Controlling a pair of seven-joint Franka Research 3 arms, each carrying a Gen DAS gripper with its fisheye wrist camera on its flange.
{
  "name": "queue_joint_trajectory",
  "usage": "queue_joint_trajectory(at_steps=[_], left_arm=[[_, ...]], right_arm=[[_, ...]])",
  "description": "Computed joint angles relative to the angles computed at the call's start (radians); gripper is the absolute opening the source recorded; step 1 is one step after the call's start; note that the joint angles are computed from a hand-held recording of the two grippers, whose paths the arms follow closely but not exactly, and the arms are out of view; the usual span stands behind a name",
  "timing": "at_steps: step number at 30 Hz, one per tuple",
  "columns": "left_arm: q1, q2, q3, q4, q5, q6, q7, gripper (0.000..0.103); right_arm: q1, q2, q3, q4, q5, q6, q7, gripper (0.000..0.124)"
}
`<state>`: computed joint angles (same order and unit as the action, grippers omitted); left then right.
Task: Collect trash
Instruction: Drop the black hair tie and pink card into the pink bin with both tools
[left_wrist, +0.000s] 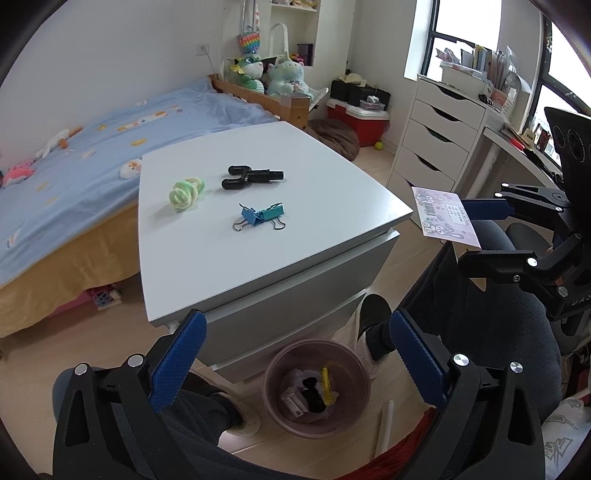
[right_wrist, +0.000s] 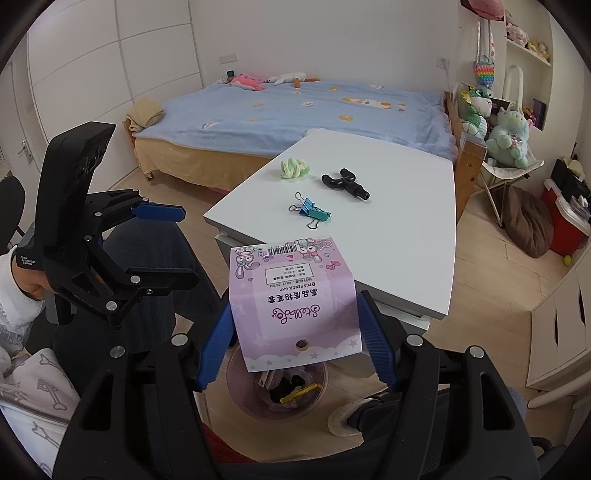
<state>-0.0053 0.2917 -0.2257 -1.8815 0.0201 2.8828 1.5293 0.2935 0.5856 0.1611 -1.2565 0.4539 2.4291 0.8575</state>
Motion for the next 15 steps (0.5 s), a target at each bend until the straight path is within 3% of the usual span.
queue_joint_trajectory(at_steps=[15], left_arm=[[0.005, -0.058, 0.031, -0.073, 0.026, 0.011, -0.071, 0.095]], right_arm=[[0.013, 0.021, 0.017, 0.035, 0.016, -0.068, -0.05, 0.065]])
